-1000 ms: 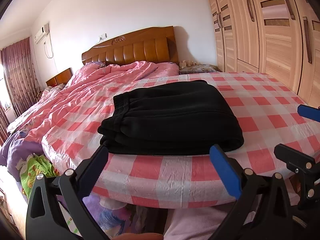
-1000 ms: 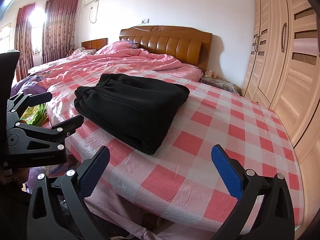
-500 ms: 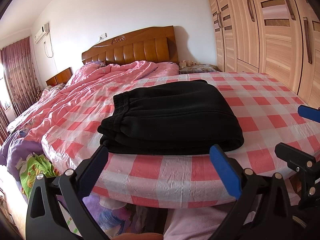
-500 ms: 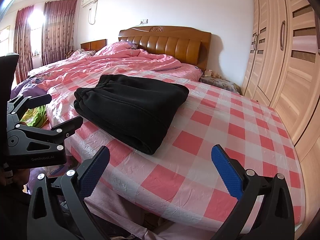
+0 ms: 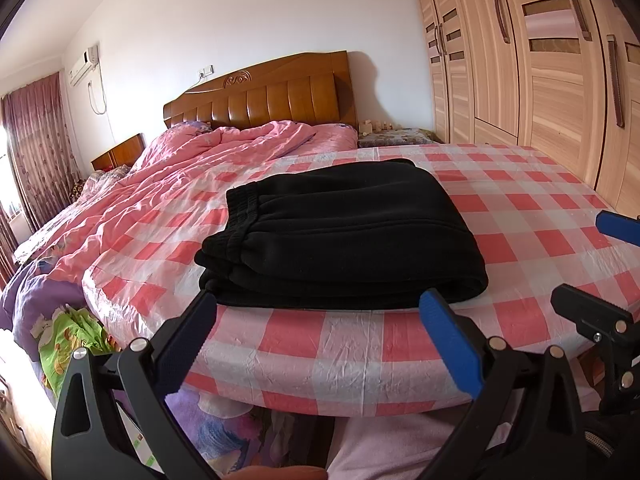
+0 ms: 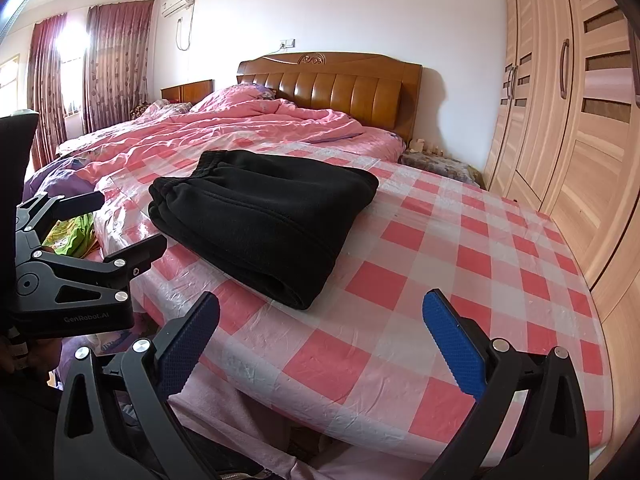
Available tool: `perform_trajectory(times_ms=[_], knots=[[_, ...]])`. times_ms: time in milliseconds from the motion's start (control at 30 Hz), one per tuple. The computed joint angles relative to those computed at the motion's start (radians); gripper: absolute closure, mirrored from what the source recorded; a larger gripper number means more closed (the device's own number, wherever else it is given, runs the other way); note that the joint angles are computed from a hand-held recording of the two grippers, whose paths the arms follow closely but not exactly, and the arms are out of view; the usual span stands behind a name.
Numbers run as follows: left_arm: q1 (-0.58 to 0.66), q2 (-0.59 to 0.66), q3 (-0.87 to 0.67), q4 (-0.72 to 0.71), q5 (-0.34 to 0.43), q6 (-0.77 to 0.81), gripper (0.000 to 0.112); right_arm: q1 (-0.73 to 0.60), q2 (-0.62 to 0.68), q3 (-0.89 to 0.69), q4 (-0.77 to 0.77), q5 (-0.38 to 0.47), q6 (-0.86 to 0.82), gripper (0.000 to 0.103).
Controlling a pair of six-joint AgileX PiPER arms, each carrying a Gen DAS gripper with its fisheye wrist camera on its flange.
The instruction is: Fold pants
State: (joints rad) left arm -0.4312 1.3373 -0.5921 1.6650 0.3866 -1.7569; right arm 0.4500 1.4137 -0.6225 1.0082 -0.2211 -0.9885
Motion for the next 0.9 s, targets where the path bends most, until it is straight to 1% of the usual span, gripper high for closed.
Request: perform_trajectory(times_ms=[700, 833, 900], knots=[[0.002, 0.001, 0.0, -0.006, -0.007, 0.003, 0.011, 0.007, -0.001, 0.001, 0.01, -0.004, -0.002, 0.004], [-0.007, 0.014, -0.007, -0.025, -0.008, 0.011, 0.011, 0.012, -0.001, 0.002, 0.022, -0.007, -0.01, 0.004], [-0.001, 0.016, -0.006, -0.022, -0.018, 0.005, 0.011, 0.012, -0.002, 0.002, 0.023, -0.007, -0.011, 0.004]])
